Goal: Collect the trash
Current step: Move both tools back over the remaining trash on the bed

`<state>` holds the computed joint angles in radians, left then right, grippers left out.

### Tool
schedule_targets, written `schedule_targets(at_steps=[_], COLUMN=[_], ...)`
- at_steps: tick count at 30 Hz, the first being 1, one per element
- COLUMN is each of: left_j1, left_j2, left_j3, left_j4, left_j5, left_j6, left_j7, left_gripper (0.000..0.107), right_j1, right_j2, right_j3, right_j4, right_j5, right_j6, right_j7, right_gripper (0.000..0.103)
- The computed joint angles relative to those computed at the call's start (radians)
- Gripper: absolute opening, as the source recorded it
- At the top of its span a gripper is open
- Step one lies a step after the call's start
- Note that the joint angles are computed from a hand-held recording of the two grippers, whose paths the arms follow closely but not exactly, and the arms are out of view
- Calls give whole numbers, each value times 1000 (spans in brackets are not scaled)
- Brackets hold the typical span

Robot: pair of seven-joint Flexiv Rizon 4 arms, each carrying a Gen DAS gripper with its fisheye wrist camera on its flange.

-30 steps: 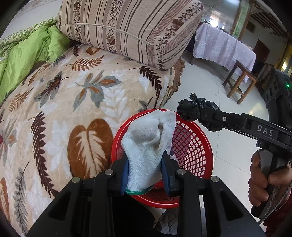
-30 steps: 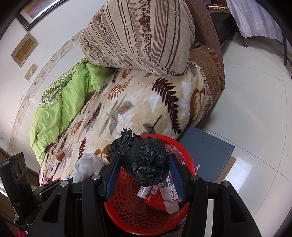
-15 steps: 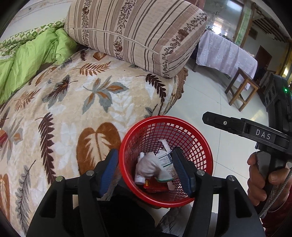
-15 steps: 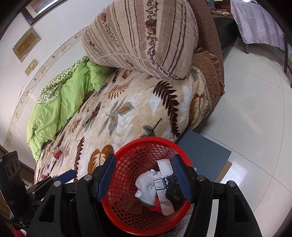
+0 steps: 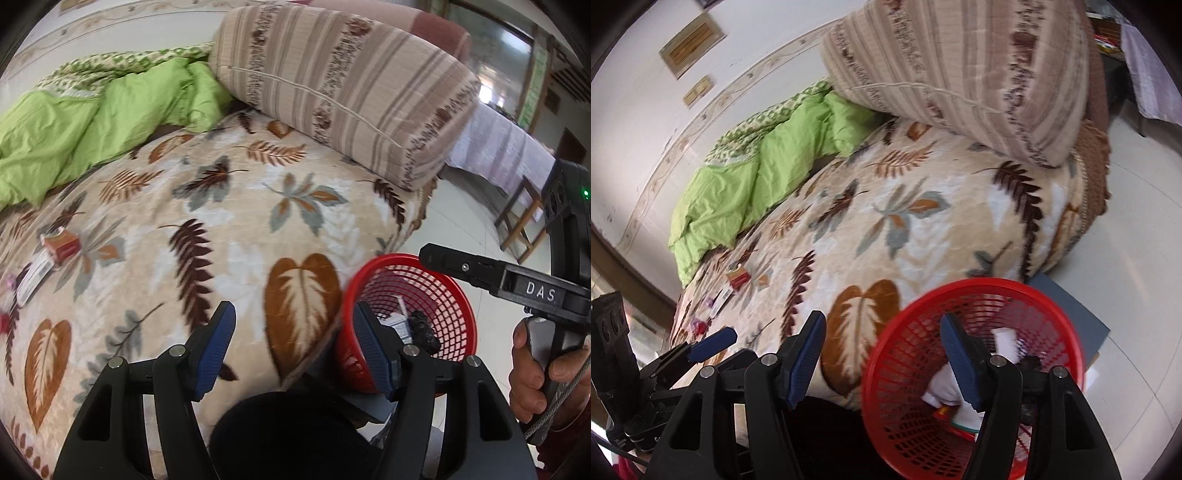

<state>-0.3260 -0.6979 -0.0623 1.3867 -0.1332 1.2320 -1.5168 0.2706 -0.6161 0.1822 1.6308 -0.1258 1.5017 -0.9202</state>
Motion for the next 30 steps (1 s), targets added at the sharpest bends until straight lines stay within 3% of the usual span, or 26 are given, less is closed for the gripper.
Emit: schedule_targets(at_steps=[9, 17, 25, 30], left_j1=[65, 118, 197, 228], left_j2=[78, 145, 175, 135], left_j3=[50, 139, 214, 290], left_j4=[146, 269, 332, 274], left_j5=[-22, 0, 10, 42], left_j6=[70, 124, 151, 115], left_j7=[-95, -234, -361, -446], left_gripper=[65, 65, 65, 65], right_j1=[15, 84, 198, 265], right_j2=[-109, -264, -425, -548], right_j3=[109, 187, 182, 158], right_j4=[-207, -506, -844, -1102], right_j5=[-9, 32, 74, 105], right_j6=[-118, -325, -543, -698], right_j7=[-144, -333, -454, -490], right_gripper=[68, 68, 68, 68])
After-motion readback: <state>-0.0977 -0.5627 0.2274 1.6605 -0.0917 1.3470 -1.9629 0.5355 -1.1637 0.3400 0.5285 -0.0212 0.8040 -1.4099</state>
